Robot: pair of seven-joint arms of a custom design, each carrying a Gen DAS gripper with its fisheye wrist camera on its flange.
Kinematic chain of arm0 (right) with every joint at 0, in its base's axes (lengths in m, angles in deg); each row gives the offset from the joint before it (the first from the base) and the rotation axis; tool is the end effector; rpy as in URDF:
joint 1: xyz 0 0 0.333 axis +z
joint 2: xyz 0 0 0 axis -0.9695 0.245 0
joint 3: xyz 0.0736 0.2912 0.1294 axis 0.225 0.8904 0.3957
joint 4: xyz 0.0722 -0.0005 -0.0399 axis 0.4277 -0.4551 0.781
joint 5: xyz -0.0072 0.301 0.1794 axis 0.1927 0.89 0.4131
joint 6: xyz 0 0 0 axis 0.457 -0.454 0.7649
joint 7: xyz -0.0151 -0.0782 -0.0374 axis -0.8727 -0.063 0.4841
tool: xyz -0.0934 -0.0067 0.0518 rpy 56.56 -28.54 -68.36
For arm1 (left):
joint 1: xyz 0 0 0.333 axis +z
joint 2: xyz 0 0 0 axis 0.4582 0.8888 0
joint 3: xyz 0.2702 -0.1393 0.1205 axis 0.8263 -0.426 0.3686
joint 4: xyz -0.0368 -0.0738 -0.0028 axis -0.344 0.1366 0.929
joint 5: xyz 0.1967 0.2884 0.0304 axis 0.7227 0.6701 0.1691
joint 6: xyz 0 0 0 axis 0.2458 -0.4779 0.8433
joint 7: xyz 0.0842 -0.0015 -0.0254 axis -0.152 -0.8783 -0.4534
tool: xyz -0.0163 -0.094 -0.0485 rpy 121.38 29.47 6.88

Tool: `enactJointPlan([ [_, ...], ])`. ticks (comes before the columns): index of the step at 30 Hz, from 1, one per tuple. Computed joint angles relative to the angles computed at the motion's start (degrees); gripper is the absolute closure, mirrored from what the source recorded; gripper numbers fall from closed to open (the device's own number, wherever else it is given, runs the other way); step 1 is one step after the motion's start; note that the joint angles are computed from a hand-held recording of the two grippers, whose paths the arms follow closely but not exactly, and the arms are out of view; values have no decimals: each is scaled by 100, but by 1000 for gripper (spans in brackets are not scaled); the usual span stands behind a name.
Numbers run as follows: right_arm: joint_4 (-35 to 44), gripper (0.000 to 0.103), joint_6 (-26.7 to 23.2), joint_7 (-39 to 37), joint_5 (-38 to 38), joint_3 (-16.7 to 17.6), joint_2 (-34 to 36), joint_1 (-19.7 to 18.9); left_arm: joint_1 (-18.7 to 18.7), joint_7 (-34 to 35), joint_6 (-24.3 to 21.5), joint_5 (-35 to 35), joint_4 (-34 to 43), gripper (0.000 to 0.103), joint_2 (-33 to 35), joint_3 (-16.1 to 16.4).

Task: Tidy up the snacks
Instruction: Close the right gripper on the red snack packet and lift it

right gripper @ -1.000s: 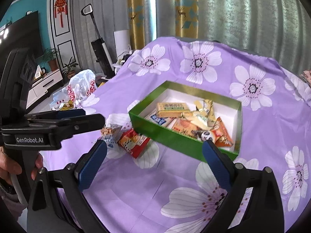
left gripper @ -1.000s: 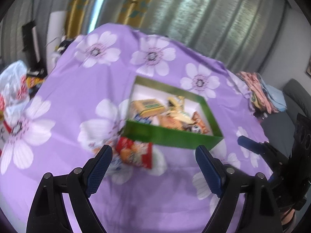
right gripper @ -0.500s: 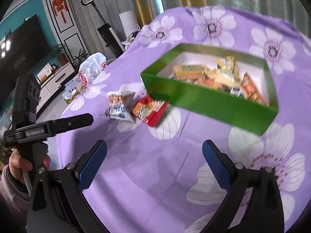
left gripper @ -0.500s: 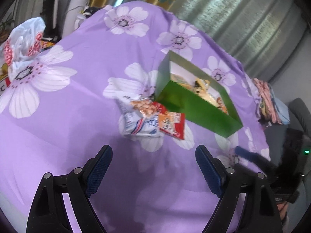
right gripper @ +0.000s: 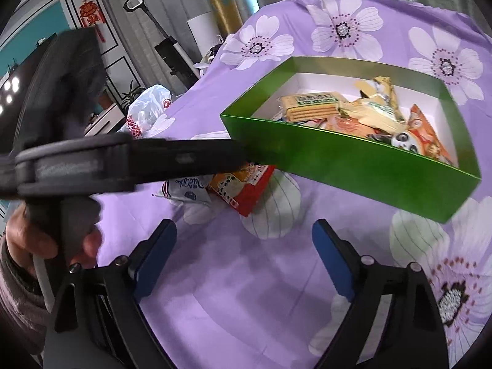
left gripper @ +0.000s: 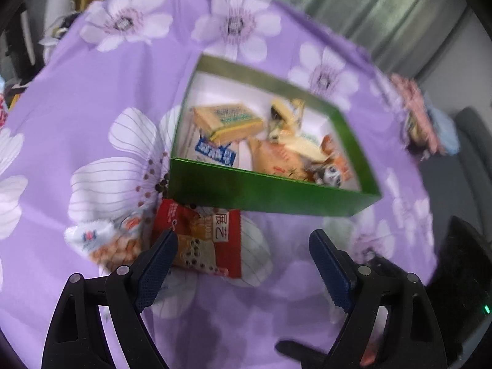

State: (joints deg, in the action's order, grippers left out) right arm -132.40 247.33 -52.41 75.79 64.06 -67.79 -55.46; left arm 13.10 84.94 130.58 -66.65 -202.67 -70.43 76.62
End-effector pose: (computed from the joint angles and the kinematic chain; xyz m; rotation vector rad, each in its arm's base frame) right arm 0.4674 0.1829 0.4342 -2.0585 0.9921 -0.1904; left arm 0.4685 -0.2034 0.4588 -2.1740 1.8621 -0.9563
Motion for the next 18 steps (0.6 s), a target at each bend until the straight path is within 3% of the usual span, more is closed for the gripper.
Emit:
enactJointPlan([
  [2,79,13,-78,-20,6,-2,75,-8,110,-421,-400,605,249,16,170,0],
  [5,213,13,-146,25,-71,15,228,-28,222,-1724,-879,2138,513,16,322,29],
  [8,338,13,-224,106,-161,42,375,-58,280,-1546,-1271,2082,746,16,510,-28],
  [10,409,13,-271,107,-179,62,449,-79,273,-1669,-1590,2450,956,16,652,-14],
  [18,745,21,-299,603,-645,146,822,-156,511,-146,-1803,935,1173,16,798,-272],
])
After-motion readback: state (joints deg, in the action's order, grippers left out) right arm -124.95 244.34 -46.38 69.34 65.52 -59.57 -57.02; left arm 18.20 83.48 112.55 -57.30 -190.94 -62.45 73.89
